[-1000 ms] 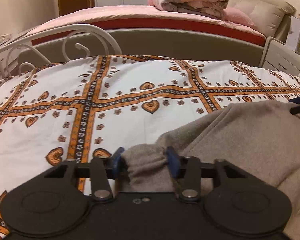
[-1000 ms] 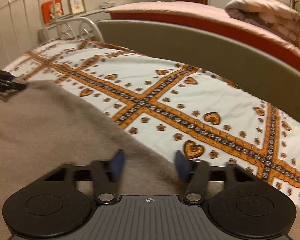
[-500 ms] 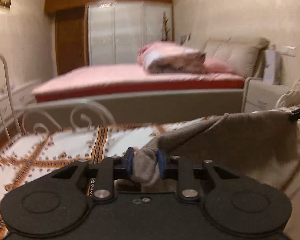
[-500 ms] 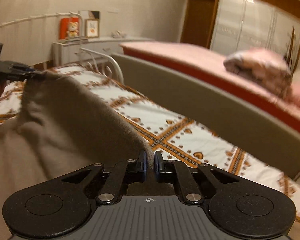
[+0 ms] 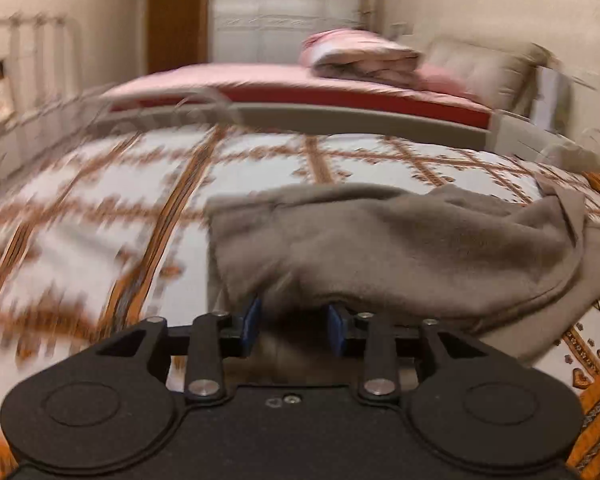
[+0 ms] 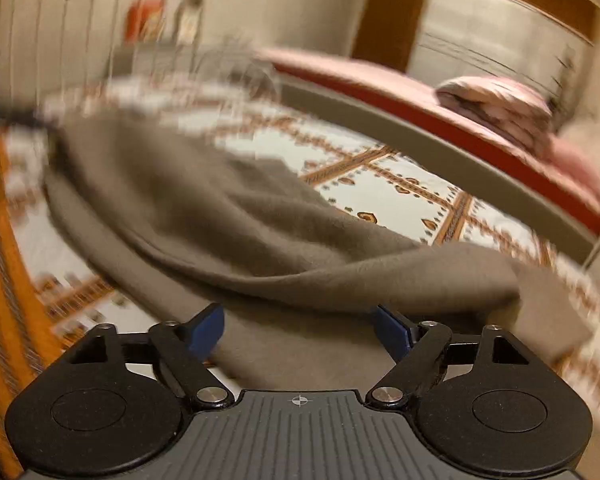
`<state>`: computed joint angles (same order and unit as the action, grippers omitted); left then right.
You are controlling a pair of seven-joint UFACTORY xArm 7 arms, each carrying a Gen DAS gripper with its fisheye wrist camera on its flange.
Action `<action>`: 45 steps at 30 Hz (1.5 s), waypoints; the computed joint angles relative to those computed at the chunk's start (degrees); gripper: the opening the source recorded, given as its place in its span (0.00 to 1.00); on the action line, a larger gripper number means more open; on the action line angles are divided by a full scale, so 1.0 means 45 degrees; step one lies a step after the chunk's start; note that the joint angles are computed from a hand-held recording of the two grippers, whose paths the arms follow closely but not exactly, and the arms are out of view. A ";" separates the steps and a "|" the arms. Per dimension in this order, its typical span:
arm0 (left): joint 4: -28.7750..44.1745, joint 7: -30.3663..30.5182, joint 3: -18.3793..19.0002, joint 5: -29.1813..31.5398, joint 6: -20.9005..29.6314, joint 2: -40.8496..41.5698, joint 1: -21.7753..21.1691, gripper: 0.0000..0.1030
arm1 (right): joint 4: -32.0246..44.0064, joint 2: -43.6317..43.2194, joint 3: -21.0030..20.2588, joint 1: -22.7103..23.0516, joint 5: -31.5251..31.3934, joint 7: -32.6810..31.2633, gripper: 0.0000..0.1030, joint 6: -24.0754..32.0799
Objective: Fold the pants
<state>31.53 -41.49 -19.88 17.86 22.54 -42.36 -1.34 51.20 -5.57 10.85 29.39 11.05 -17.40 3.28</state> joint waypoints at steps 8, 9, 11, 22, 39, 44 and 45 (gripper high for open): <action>0.0975 -0.2018 0.0458 -0.1671 0.1015 -0.0384 -0.0481 0.26 | 0.0873 0.0009 -0.0855 0.1193 0.4642 0.0652 0.71 -0.0310; 0.1188 -0.2337 0.0384 -0.1838 0.1073 -0.0115 -0.0420 0.27 | 0.1013 0.0013 -0.0539 0.0698 0.4087 0.1271 0.69 -0.0133; 0.1214 -0.3369 0.0473 -0.2504 0.0898 0.0225 -0.0479 0.26 | 0.0933 -0.0036 -0.0082 0.0090 0.2955 0.2530 0.68 -0.0129; -0.1602 -0.7999 0.0063 -0.4216 -0.4720 0.0434 0.0519 0.26 | 0.1078 0.0266 -0.0718 0.0716 0.5045 0.2252 0.68 0.0195; -0.1510 -0.7636 -0.1671 -0.3454 -0.7524 0.0208 0.3050 0.03 | 0.3651 0.2315 0.1571 -0.1802 0.8856 0.1398 0.09 0.0109; -0.1395 -0.6499 0.0172 -0.3894 -0.2435 -0.0422 0.0593 0.03 | 0.2226 0.0637 0.1795 -0.1955 1.0480 -0.1708 0.09 0.0478; -0.1199 -0.6364 0.0773 -0.4163 -0.1301 -0.0004 -0.0103 0.03 | 0.1980 0.0911 0.2143 -0.2450 0.9231 -0.1163 0.09 0.1075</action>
